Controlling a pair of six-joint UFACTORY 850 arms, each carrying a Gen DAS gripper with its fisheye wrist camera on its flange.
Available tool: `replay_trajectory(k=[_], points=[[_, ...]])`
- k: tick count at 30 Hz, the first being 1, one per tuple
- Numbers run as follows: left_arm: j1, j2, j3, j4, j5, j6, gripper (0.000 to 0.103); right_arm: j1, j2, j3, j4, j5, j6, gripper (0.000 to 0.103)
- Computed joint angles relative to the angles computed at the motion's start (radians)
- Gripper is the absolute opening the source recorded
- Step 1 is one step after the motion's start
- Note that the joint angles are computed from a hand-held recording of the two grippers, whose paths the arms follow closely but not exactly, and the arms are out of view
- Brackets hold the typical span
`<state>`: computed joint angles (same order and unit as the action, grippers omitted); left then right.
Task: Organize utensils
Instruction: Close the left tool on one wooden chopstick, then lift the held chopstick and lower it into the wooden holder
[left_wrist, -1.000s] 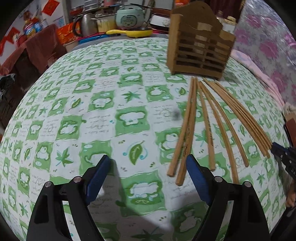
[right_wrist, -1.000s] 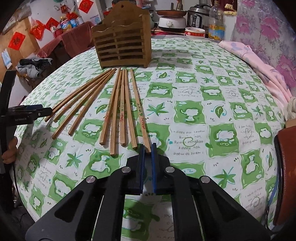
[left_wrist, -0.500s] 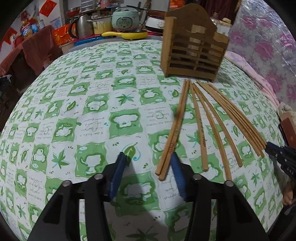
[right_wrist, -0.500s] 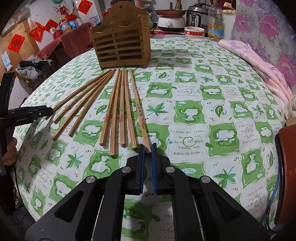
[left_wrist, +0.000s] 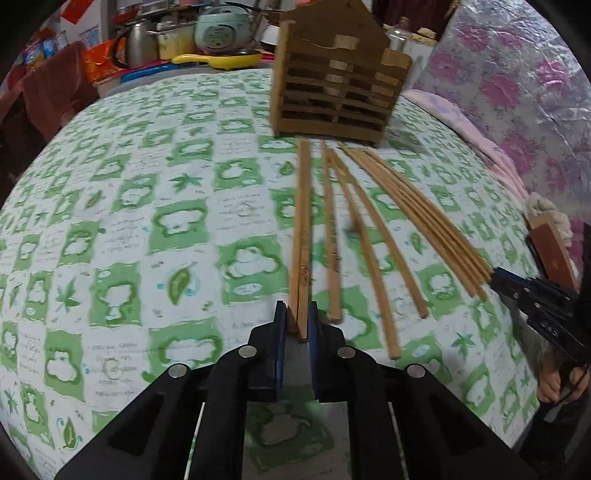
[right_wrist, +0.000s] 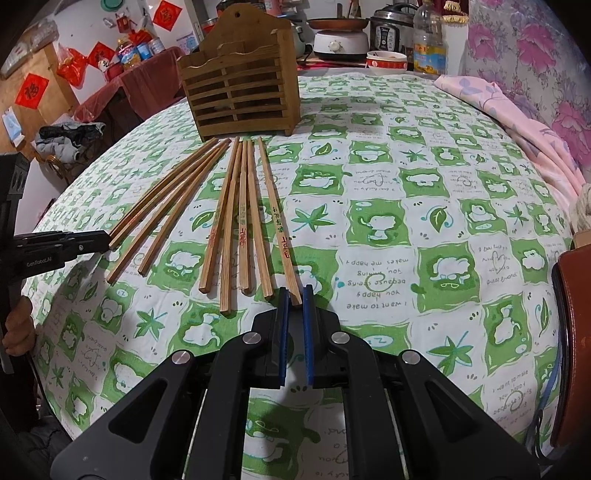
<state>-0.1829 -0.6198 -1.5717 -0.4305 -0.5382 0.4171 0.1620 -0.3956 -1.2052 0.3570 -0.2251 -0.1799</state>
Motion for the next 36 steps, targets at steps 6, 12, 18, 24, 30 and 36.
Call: replay_trajectory(k=[6, 12, 18, 24, 30, 36], points=[[0.011, -0.009, -0.013, -0.031, -0.011, 0.019, 0.014, -0.001, 0.001, 0.001, 0.016, -0.001, -0.012, 0.009], [0.017, 0.033, 0.032, -0.040, 0.031, 0.014, 0.012, -0.003, 0.001, 0.000, 0.027, -0.002, -0.022, 0.009], [0.032, 0.032, 0.028, -0.091, 0.000, 0.046, 0.029, -0.004, 0.000, 0.000, 0.030, -0.002, -0.024, 0.009], [0.044, 0.011, 0.011, -0.091, -0.020, 0.021, 0.029, -0.004, 0.001, 0.000, 0.035, -0.002, -0.028, 0.009], [0.051, 0.009, 0.010, -0.041, 0.011, -0.040, 0.029, -0.005, 0.000, 0.000, 0.036, -0.002, -0.029, 0.009], [0.049, 0.016, 0.017, -0.036, 0.019, -0.040, 0.029, -0.005, 0.000, 0.000, 0.040, -0.002, -0.033, 0.009]])
